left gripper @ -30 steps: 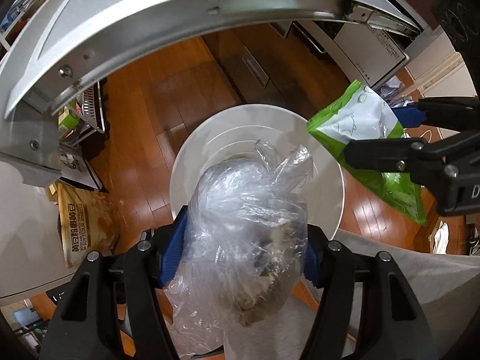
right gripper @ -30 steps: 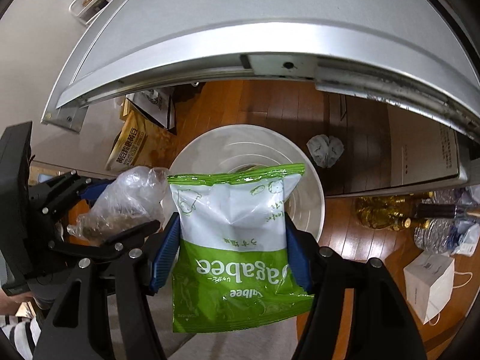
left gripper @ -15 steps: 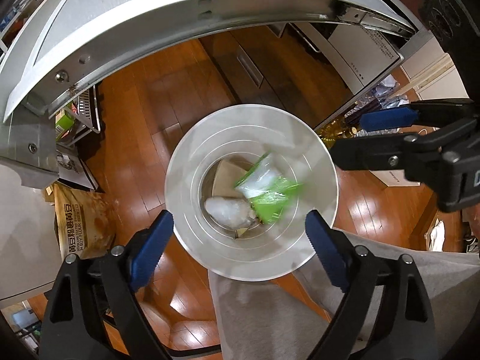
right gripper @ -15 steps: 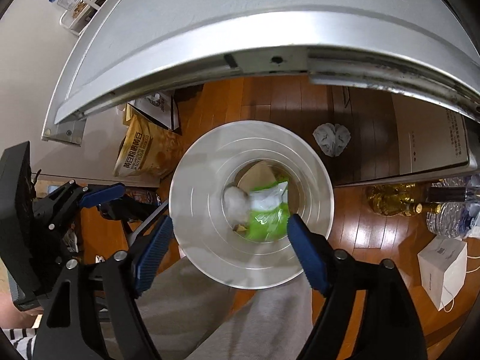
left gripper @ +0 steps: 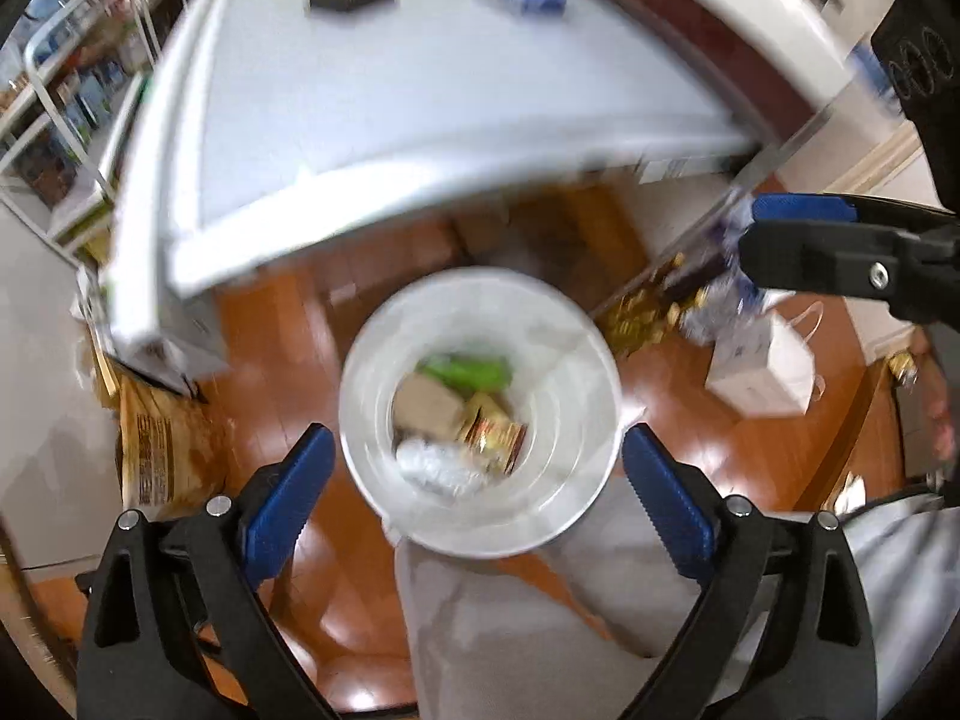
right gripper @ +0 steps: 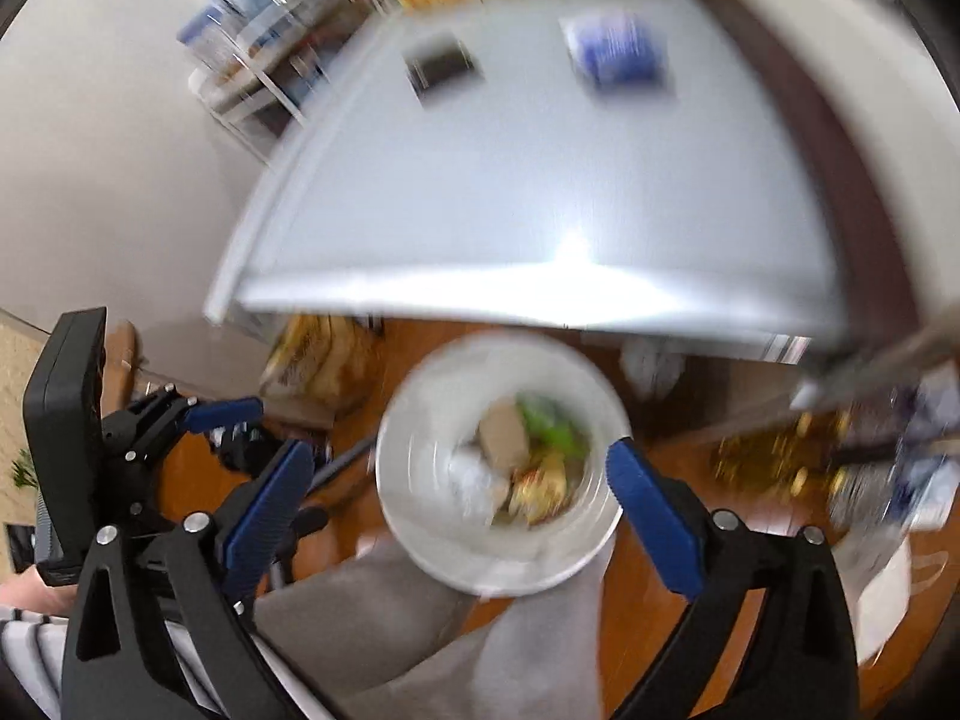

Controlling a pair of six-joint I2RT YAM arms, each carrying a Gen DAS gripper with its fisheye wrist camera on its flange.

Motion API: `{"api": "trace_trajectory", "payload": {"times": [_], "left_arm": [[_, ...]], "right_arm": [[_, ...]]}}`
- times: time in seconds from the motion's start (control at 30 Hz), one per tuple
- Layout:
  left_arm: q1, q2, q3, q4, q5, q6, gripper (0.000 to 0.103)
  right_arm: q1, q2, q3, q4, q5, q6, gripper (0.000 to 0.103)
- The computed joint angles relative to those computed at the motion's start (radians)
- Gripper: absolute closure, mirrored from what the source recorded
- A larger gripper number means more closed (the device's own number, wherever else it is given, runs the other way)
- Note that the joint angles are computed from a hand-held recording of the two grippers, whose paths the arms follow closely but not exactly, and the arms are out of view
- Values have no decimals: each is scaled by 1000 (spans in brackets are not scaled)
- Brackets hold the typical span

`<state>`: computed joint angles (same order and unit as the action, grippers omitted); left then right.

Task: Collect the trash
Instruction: 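Grasp the dark square container with the left gripper while the right gripper grasps the tissue pack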

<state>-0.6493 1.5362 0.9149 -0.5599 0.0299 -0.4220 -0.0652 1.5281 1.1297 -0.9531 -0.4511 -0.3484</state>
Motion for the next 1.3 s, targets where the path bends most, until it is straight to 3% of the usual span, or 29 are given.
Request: {"api": "trace_trajectory", "payload": {"times": [0.13,0.27,0.5,0.67,0.93,1.23,1.3], "left_arm": [[11,-98,75,-34,-134,20,2],[87,-68,173,-18,-248,70,2],[261,193,418,40,-147,235,2],[294,423,646,-37,-125,316,2],[302,693,907,-127,-52,472,2],[304,850,1071,-170,21,489,2],[307,862,1080,-159,44,500,14]], "right_arm": [[11,-38,109,48,29,1,5],[70,16,207,172,123,9,5],[159,317,485,238,281,0,5],[194,527,688,179,378,-13,5],[188,794,1016,4,386,5,5],[166,1029,1371,-191,346,59,5],[160,1045,1399,-214,323,63,16]]}}
